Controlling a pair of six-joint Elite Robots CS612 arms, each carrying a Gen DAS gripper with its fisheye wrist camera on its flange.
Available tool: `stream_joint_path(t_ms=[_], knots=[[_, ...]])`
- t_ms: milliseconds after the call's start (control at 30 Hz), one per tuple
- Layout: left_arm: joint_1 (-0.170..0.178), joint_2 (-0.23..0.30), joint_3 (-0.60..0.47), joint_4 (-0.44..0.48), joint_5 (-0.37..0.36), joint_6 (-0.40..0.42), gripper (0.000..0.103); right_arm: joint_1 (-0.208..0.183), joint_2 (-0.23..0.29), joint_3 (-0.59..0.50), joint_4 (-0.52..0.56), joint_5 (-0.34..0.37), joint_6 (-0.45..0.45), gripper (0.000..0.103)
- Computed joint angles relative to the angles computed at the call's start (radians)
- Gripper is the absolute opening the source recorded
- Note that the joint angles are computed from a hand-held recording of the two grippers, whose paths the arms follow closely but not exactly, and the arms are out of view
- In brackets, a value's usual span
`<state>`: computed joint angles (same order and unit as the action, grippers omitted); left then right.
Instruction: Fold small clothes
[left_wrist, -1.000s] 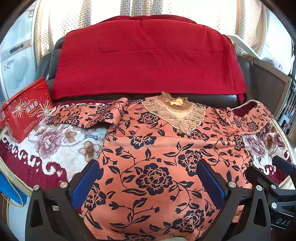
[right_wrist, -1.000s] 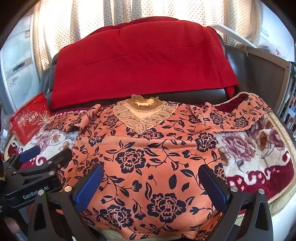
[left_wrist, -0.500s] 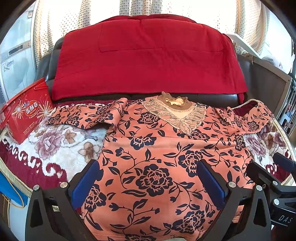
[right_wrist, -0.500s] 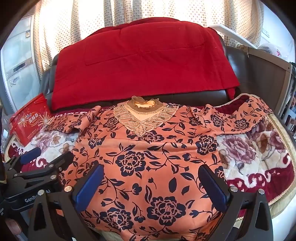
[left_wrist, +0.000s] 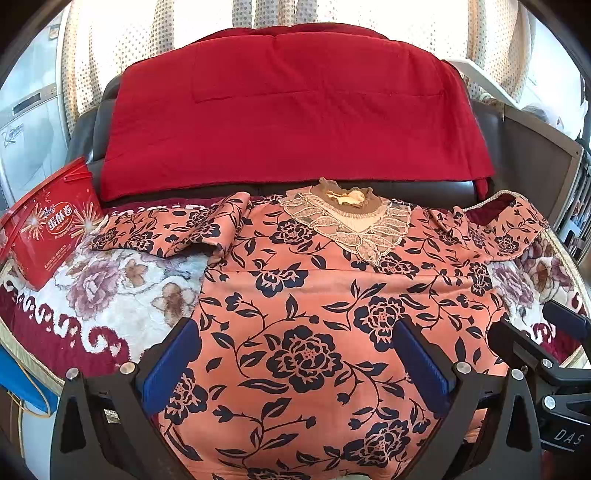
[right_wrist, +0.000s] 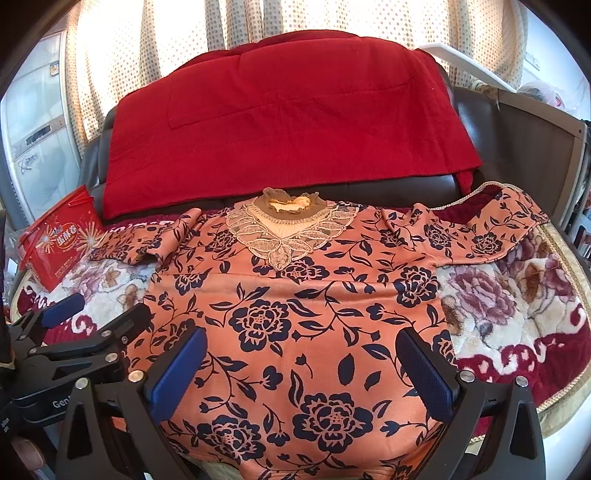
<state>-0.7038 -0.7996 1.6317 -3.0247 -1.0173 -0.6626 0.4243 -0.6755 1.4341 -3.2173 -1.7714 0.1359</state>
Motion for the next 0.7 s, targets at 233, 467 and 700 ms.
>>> stream_joint_path(t_ms=[233, 467, 700], knots=[[0.002, 0.008, -0.011, 0.017, -0.004, 0.000, 0.103, -0.004, -0.001, -0.006, 0.044, -0.009, -0.012, 0.103], [0.010, 0.023, -0.027, 0.045, -0.025, 0.001, 0.103, -0.022, 0.003, -0.003, 0.056, 0.049, -0.002, 0.103], [0.050, 0.069, -0.067, 0.160, -0.076, -0.068, 0.103, -0.101, -0.003, 0.044, 0.028, 0.229, 0.087, 0.103]])
